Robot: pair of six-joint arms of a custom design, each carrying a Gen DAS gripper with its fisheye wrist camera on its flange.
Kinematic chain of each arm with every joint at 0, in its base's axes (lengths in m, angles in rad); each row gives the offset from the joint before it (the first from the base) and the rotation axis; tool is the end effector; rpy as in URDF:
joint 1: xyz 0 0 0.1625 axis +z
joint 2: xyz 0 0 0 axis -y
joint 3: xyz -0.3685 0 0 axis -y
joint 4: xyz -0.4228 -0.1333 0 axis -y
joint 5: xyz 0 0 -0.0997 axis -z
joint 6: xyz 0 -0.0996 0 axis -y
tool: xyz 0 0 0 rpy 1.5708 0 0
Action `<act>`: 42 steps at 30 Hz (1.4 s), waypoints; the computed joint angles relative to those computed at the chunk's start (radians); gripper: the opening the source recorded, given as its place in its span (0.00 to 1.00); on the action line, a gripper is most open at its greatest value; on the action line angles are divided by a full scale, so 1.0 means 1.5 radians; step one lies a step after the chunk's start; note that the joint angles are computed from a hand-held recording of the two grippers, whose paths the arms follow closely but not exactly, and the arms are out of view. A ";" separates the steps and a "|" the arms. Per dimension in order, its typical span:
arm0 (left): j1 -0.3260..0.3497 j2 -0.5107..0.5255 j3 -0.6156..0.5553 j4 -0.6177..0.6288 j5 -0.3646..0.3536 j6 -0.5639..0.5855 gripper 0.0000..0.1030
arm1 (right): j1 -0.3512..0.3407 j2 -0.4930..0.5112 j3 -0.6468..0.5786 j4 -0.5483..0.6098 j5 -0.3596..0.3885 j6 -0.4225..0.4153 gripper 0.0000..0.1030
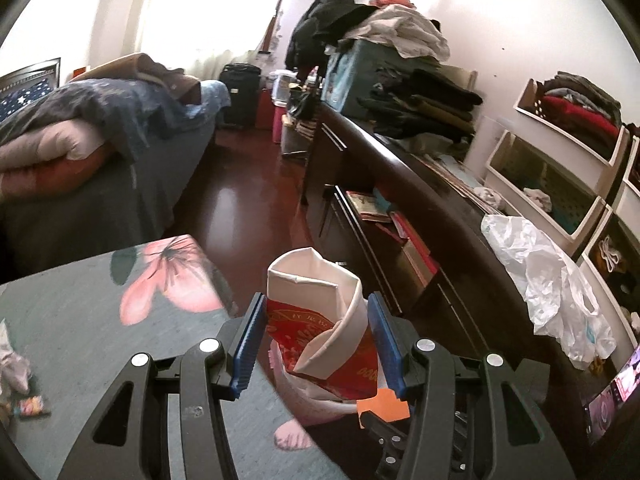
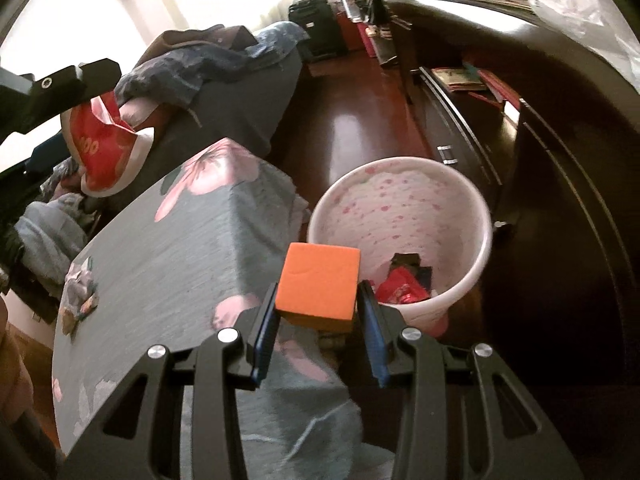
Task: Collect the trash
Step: 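Carry the paper cup and orange cube over the wastebasket, then open both tools to drop the cup and cube into the wastebasket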
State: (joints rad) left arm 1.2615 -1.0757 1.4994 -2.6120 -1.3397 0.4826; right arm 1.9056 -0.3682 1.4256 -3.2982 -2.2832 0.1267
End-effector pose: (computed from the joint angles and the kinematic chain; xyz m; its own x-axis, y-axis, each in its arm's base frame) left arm -0.0637 -0.7123 0.2916 -0.7419 0.5110 -0.4341 0.6689 0.6091 -0.4262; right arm 0.2867 -0.6164 -0.0703 -0.8739 0.2272 0.4298 -0.1483 0.7173 -0.6808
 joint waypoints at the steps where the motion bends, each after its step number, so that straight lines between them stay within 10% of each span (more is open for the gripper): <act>1: -0.001 0.007 -0.006 0.002 0.000 0.002 0.50 | -0.002 -0.002 0.002 -0.006 -0.010 0.000 0.38; 29: 0.000 0.230 -0.212 0.103 0.031 0.006 0.52 | -0.081 0.048 -0.120 -0.050 -0.092 -0.090 0.40; 33: 0.004 0.228 -0.212 0.081 0.025 0.004 0.78 | -0.085 0.059 -0.131 -0.050 -0.093 -0.093 0.48; 42: 0.009 0.169 -0.159 0.025 0.010 0.010 0.82 | -0.068 0.051 -0.113 -0.016 -0.104 -0.054 0.56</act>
